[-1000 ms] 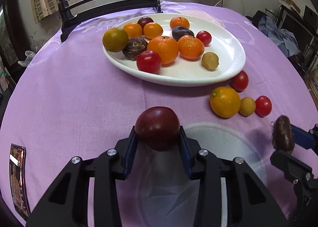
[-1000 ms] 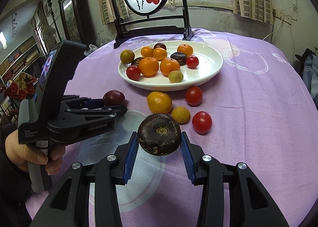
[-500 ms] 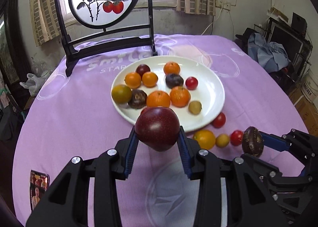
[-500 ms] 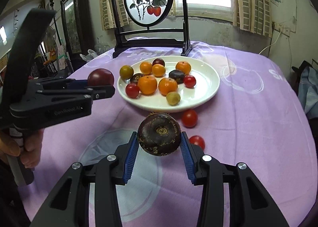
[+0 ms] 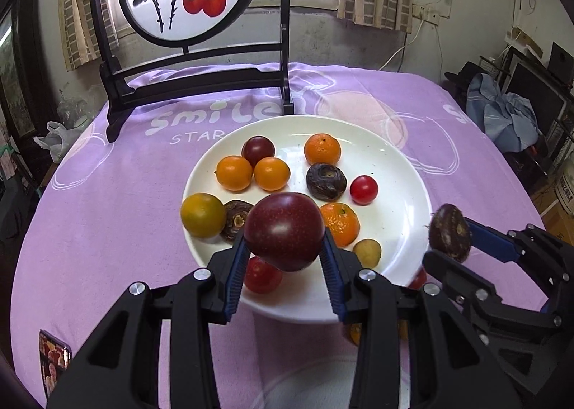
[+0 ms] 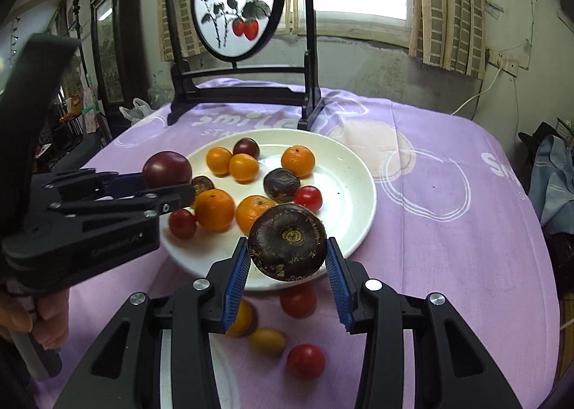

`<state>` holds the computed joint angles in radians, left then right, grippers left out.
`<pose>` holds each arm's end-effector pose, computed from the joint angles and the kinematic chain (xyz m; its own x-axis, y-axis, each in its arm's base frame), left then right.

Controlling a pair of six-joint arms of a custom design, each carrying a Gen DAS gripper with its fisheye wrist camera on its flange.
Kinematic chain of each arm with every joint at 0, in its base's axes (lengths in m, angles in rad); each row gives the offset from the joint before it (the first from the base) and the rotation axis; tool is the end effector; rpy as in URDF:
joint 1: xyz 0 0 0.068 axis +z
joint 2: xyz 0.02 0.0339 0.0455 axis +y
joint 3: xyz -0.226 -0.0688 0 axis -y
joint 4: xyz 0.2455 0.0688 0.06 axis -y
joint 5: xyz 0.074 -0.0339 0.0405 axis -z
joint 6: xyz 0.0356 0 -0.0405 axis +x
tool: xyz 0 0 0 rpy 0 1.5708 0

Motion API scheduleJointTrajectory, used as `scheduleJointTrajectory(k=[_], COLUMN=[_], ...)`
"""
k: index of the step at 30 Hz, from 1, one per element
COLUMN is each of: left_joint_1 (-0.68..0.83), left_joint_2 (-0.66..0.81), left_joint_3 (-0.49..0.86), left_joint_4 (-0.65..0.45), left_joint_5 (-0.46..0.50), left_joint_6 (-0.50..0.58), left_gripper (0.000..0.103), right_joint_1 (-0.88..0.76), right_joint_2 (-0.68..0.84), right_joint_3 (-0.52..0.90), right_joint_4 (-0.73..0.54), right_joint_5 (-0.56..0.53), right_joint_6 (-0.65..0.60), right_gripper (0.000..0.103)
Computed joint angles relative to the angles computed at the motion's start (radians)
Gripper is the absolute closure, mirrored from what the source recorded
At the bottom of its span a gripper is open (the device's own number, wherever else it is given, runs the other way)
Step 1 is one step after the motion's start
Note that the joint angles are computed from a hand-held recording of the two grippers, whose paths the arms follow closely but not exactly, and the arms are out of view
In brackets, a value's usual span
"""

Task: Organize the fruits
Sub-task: 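Carry the dark tomato and mangosteen to the plate and release both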

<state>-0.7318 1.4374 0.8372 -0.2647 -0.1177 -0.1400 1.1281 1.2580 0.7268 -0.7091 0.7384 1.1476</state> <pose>0.2240 -0.1956 0.1651 -0.6453 0.3934 -0.6548 0.5220 0.8530 -0.0020 0.1181 0.1931 0.1610 -0.6904 0.1178 -0.7138 0.1334 0.9905 0.0344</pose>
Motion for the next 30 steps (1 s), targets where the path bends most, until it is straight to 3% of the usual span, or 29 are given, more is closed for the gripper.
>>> scheduleJointTrajectory(k=[5,12,17,19,20,30], left_joint_1=[0.000,0.008,-0.001,-0.014,-0.021,-0.066], left_joint_2=[0.087,0.155,0.132,0.095,0.077,-0.075], left_joint_3=[0.041,0.078,0.063,0.035,0.024,-0.049], left_joint_4=[0.036,0.050,0.060,0.086,0.093,0.058], left_joint_5=[-0.004,0.004,-0.011,-0.041,-0.062,-0.070], left_joint_6=[-0.004,-0.018,-0.037,-0.033,-0.035,-0.042], left_gripper=[0.065,0.064,0.061,0.039,0.036,0.035], right_joint_1=[-0.095,-0.135,-0.114,-0.099,-0.094,0.031], right_joint_2=[0.032,0.070,0.048,0.032,0.023,-0.051], right_joint_3=[-0.029,-0.050,-0.064,-0.069,-0.072,-0.070], right_joint_4=[0.105,0.186,0.169,0.153,0.145,0.013], right_joint_5=[-0.059,-0.097,-0.090,-0.085,-0.082,-0.003], right_joint_6=[-0.084,-0.103,-0.074,-0.059,-0.053,0.075], right_gripper=[0.060,0.059,0.059,0.059,0.059,0.059])
